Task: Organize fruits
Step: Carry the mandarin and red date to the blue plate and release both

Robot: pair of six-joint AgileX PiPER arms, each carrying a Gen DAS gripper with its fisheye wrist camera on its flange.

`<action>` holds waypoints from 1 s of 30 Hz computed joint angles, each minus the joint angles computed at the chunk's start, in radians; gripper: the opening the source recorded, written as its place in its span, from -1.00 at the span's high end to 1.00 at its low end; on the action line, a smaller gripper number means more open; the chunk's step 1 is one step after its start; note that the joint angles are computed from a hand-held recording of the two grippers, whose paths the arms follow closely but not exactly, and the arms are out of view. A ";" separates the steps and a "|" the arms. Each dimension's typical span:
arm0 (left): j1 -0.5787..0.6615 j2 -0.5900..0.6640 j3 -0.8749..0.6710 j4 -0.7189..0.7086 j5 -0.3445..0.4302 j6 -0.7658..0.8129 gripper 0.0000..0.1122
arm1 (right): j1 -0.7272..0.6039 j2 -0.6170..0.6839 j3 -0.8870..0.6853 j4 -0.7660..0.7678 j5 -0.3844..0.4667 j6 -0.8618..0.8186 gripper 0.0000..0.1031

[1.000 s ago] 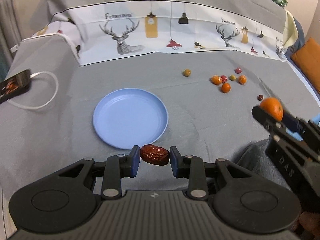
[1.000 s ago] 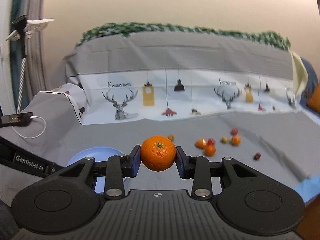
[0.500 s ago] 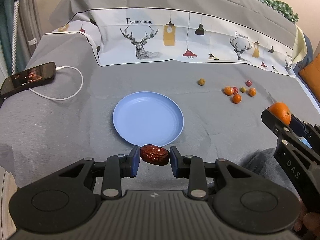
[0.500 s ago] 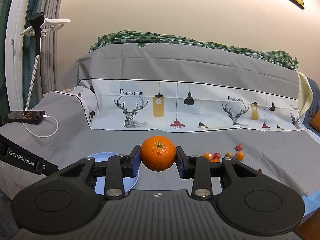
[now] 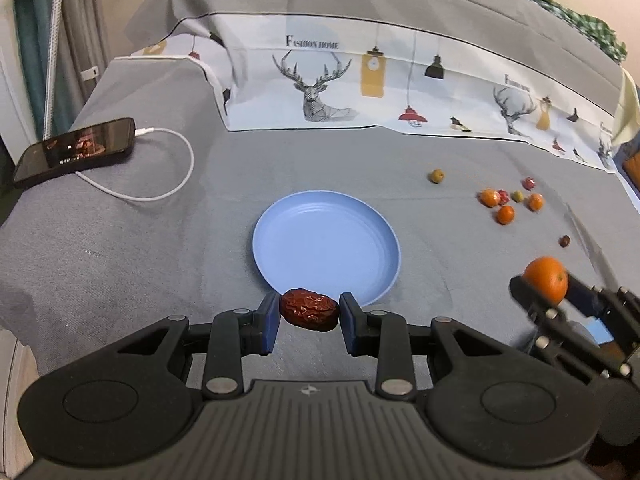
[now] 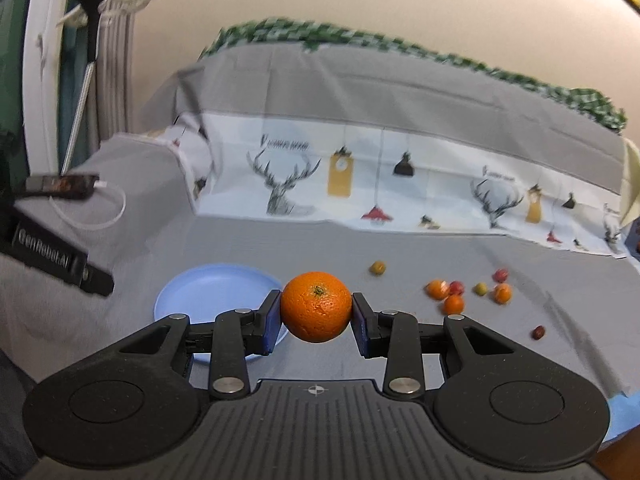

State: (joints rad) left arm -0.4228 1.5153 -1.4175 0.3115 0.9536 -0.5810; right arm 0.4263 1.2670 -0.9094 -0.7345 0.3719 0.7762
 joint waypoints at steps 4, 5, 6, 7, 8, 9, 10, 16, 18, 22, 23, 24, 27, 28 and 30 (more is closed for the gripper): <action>0.057 0.075 -0.051 -0.062 -0.007 0.071 0.37 | -0.011 0.097 -0.074 0.148 0.003 -0.157 0.27; 0.068 0.099 -0.066 -0.067 -0.014 0.084 0.37 | -0.014 0.127 -0.098 0.180 0.006 -0.187 0.27; 0.080 0.129 -0.088 -0.072 -0.022 0.098 0.37 | -0.017 0.155 -0.119 0.209 0.005 -0.212 0.27; 0.088 0.152 -0.102 -0.073 -0.028 0.105 0.37 | -0.020 0.192 -0.149 0.252 0.009 -0.253 0.26; 0.101 0.190 -0.133 -0.082 -0.029 0.117 0.37 | -0.025 0.230 -0.181 0.299 0.014 -0.299 0.26; 0.113 0.217 -0.152 -0.097 -0.034 0.133 0.37 | -0.028 0.270 -0.213 0.344 0.020 -0.342 0.26; 0.126 0.252 -0.181 -0.112 -0.029 0.148 0.37 | -0.031 0.316 -0.255 0.397 0.037 -0.397 0.26; 0.169 0.479 -0.411 -0.151 0.026 0.266 0.37 | -0.048 0.538 -0.452 0.529 0.088 -0.526 0.26; 0.170 0.541 -0.481 -0.148 0.036 0.282 0.37 | -0.053 0.596 -0.508 0.538 0.114 -0.541 0.26; 0.173 0.664 -0.605 -0.149 0.070 0.307 0.37 | -0.065 0.684 -0.583 0.578 0.139 -0.592 0.26; 0.176 0.685 -0.624 -0.152 0.076 0.314 0.37 | -0.067 0.702 -0.598 0.583 0.141 -0.593 0.26; 0.179 0.707 -0.648 -0.152 0.089 0.321 0.37 | -0.071 0.724 -0.619 0.589 0.148 -0.596 0.26; 0.179 0.780 -0.742 -0.135 0.131 0.339 0.37 | -0.080 0.767 -0.666 0.603 0.159 -0.608 0.26; 0.178 0.799 -0.771 -0.121 0.143 0.339 0.31 | -0.083 0.780 -0.684 0.607 0.158 -0.614 0.26; 0.180 0.810 -0.794 -0.106 0.138 0.337 -0.32 | -0.088 0.805 -0.720 0.631 0.154 -0.650 0.21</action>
